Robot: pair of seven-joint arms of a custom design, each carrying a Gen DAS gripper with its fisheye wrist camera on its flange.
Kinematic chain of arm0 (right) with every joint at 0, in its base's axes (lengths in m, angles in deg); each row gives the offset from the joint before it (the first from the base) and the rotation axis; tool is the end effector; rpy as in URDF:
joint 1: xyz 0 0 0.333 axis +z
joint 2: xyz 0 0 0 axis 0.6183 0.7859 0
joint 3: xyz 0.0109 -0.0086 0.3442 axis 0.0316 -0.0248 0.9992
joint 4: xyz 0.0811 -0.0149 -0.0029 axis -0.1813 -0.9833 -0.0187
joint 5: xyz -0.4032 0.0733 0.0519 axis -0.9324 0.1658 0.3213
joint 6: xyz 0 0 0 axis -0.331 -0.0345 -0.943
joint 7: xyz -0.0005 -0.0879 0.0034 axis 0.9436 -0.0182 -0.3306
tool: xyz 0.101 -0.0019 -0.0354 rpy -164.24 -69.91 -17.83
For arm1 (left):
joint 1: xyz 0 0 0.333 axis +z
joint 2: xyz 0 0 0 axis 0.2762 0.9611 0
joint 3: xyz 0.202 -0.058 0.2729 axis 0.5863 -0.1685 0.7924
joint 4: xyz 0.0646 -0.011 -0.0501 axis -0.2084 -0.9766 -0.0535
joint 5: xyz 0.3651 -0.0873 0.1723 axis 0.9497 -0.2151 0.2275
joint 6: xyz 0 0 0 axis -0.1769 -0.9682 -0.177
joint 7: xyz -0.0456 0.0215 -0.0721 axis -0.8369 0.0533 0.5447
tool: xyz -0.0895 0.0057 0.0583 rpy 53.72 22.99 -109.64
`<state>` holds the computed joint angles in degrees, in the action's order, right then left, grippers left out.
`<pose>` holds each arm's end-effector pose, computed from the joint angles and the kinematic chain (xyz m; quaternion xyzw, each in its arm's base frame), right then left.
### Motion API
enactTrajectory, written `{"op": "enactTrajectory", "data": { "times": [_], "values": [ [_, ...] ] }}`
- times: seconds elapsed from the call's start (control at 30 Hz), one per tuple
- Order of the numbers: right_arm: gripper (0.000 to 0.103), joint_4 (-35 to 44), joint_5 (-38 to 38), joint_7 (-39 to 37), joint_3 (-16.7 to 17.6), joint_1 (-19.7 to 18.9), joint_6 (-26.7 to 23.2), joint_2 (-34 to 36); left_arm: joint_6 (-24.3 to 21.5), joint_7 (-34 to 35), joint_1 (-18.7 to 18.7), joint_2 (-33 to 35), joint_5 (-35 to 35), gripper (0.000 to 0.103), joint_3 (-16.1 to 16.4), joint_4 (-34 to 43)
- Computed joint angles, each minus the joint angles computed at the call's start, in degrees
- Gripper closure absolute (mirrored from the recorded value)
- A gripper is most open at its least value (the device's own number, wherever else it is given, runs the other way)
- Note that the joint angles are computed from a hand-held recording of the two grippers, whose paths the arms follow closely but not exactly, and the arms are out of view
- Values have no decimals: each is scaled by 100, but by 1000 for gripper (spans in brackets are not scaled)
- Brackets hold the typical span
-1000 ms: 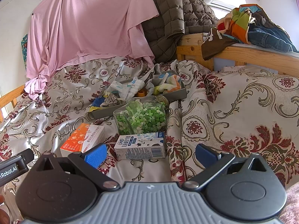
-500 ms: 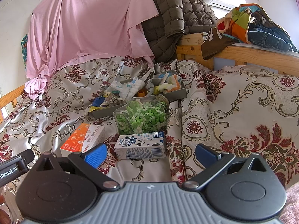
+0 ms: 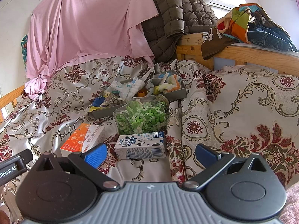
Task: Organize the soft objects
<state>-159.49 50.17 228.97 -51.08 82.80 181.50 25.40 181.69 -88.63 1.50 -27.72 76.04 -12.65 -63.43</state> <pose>0.6656 0.3793 0.5355 -0.6219 0.5793 -0.2874 0.4415 0.6297 -0.2350 0.5245 -0.7124 0.4164 -0.3099 0.4723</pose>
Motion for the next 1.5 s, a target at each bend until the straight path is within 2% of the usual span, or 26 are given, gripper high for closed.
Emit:
{"op": "enactTrajectory", "data": {
  "times": [0.17,0.4,1.5],
  "values": [
    [0,-3,14,-3,-10,9,3,1,226,-90,55,-49,-6,1,8,-42],
    [0,-13,15,1,-24,23,8,-4,142,270,23,-8,-80,1,-5,18],
    [0,-28,22,20,-31,56,-4,-4,75,240,13,-14,-119,1,4,-2]
  ]
}}
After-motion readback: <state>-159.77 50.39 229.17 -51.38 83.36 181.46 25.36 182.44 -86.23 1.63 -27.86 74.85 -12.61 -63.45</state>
